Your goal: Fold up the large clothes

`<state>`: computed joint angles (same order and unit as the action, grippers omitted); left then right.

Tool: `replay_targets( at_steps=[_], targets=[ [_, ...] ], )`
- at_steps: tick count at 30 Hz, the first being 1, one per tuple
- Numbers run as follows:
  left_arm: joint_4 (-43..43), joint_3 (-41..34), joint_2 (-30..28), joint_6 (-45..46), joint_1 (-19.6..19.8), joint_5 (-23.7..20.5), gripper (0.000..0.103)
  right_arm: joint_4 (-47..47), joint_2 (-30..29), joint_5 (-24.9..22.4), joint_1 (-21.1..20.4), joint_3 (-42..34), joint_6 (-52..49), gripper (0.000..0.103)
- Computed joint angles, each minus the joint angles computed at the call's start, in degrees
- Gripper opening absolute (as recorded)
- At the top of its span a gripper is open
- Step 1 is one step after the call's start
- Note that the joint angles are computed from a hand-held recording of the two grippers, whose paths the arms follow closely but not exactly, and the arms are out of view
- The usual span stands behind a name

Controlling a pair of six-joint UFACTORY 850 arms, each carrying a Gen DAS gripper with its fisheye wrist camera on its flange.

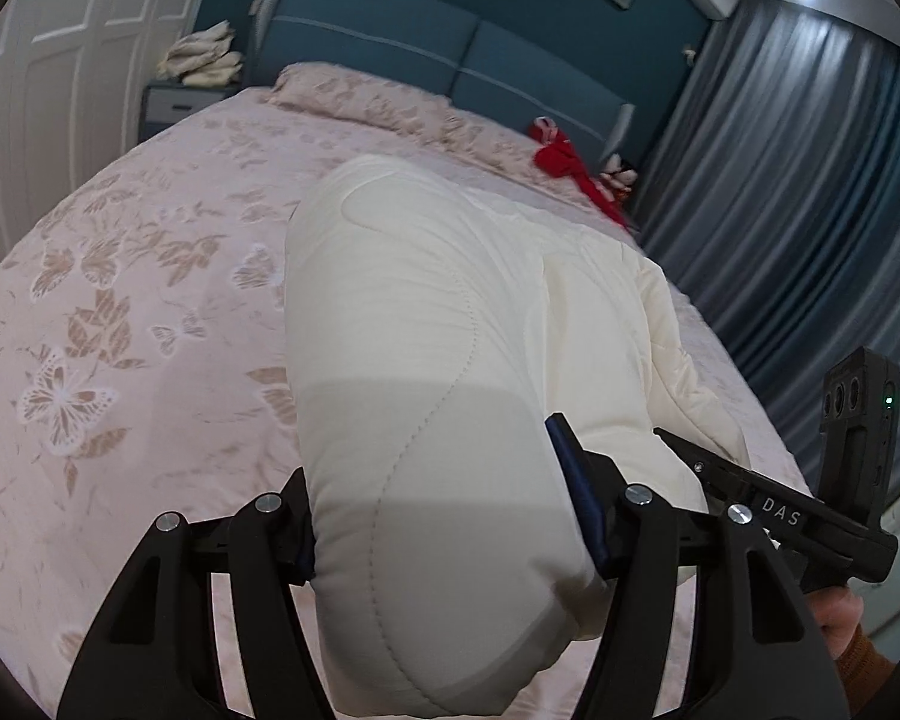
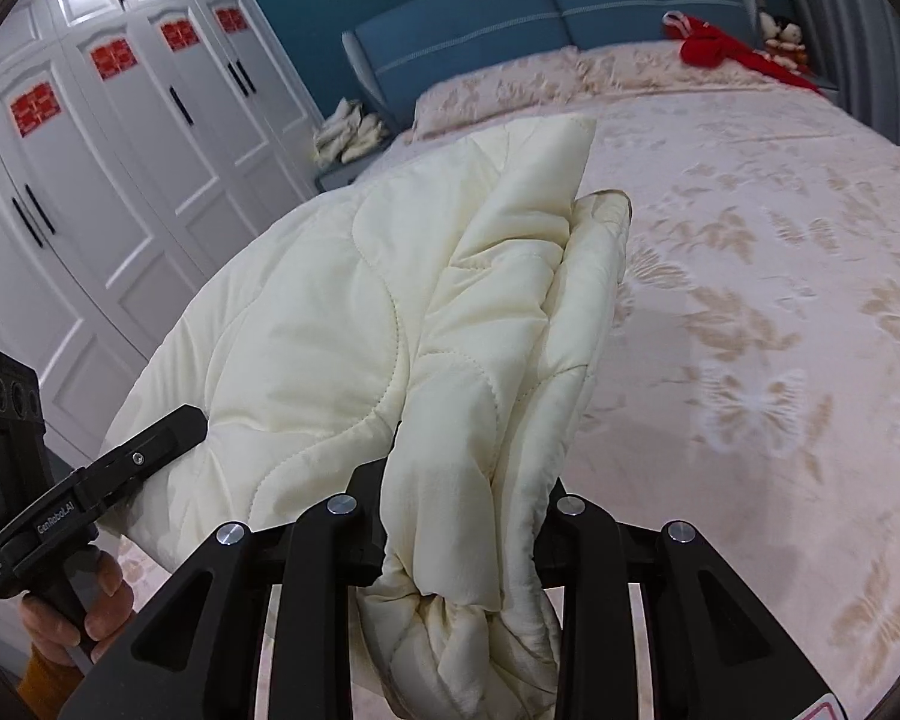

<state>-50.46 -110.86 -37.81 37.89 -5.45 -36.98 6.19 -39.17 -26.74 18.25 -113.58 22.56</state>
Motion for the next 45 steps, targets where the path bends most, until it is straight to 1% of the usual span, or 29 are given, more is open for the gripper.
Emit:
replay_targets(
  at_steps=[3, 6, 9, 11, 13, 16, 19, 20, 21, 22, 24, 26, 27, 28, 29, 30, 31, 32, 33, 34, 35, 37, 39, 41, 42, 45],
  targets=[
    [0.7, -2.5, -3.3, -0.9, 0.9, -0.2, 0.061, 0.0, -6.9, -4.3, 0.2, -9.1, -0.1, 0.028],
    [1.4, -5.0, -6.8, -2.3, 1.6, -0.8, 0.061, 0.1, -12.3, -7.7, 0.4, -15.8, -0.3, 0.028],
    [2.1, -5.1, -8.6, -3.8, 2.0, -1.5, 0.061, 0.4, -15.4, -10.2, 0.7, -18.7, -1.3, 0.028],
    [-0.3, -2.7, -8.3, -2.0, 2.5, -0.9, 0.061, 0.4, -16.1, -10.5, 0.9, -18.8, -1.7, 0.028],
    [-3.8, 0.8, -7.1, 1.6, 2.9, 0.2, 0.062, 1.6, -15.6, -9.5, 0.9, -16.8, -2.6, 0.028],
    [-6.6, 4.3, -5.8, 4.1, 3.1, 1.1, 0.064, 3.0, -14.8, -8.4, 0.8, -14.1, -3.4, 0.028],
    [-6.8, 6.3, -5.1, 4.4, 3.0, 2.4, 0.069, 4.2, -14.4, -7.8, 0.7, -12.4, -3.6, 0.031],
    [-6.0, 6.5, -5.0, 3.4, 2.8, 2.8, 0.071, 5.4, -14.6, -8.0, 0.6, -12.3, -3.7, 0.035],
    [-4.1, 6.5, -4.9, 1.3, 2.7, 3.3, 0.075, 6.9, -14.7, -8.3, 0.3, -12.3, -3.6, 0.04],
    [-1.7, 6.1, -4.9, -1.3, 2.4, 3.9, 0.076, 8.4, -14.7, -9.1, -0.1, -12.5, -3.1, 0.043],
    [6.9, 5.1, -4.2, -8.8, 1.7, 4.3, 0.078, 10.0, -13.8, -10.5, -0.6, -12.1, -1.2, 0.047],
    [17.2, 3.6, -3.6, -18.1, 1.0, 3.8, 0.078, 8.1, -11.3, -11.1, -0.5, -10.1, 2.1, 0.048],
    [23.2, 4.0, -2.5, -23.2, 0.4, 4.9, 0.077, 4.8, -9.2, -10.5, -0.1, -8.0, 4.7, 0.049],
    [29.2, 5.6, -0.5, -27.2, -0.1, 7.1, 0.077, -0.2, -7.5, -9.6, 0.6, -6.3, 8.7, 0.049],
    [35.2, 6.4, 1.0, -31.4, -0.6, 8.3, 0.077, -6.2, -4.0, -8.0, 1.3, -2.7, 12.7, 0.049],
    [41.2, 7.7, 3.0, -35.2, -1.1, 9.9, 0.077, -12.2, -2.4, -8.2, 2.1, -1.5, 16.9, 0.049],
    [47.2, 7.6, 3.6, -40.1, -1.6, 9.7, 0.077, -16.0, -1.8, -9.1, 2.7, -1.4, 19.1, 0.049],
    [53.2, 6.6, 3.9, -44.8, -2.2, 8.2, 0.077, -17.4, -0.8, -9.8, 3.3, -1.4, 18.8, 0.037],
    [59.2, 5.9, 4.0, -50.3, -3.0, 7.1, 0.077, -16.5, -0.6, -9.7, 3.7, -1.6, 16.9, 0.021],
    [63.2, 5.0, 3.8, -53.9, -3.8, 5.6, 0.077, -14.0, -1.1, -10.8, 4.1, -3.1, 13.3, 0.016],
    [64.8, 4.2, 3.5, -55.7, -4.3, 4.8, 0.077, -12.8, -2.3, -12.6, 4.7, -5.5, 10.6, 0.011],
    [65.4, 2.1, 1.9, -56.3, -5.2, 2.1, 0.077, -12.8, -6.0, -17.3, 6.0, -11.0, 6.9, 0.008],
    [65.7, 0.6, 0.3, -56.7, -6.0, -0.4, 0.077, -14.4, -9.1, -21.5, 6.5, -14.9, 6.8, 0.006],
    [66.9, 0.0, -1.0, -57.8, -6.6, -1.8, 0.077, -15.0, -11.5, -24.9, 6.6, -17.2, 8.0, 0.004],
    [67.3, -0.3, -1.8, -58.4, -7.0, -2.6, 0.076, -15.3, -12.1, -25.8, 6.5, -17.5, 8.2, 0.001],
    [67.9, -0.3, -2.9, -59.5, -7.6, -3.5, 0.077, -14.0, -13.4, -27.0, 6.0, -18.0, 7.8, 0.0]
  ],
)
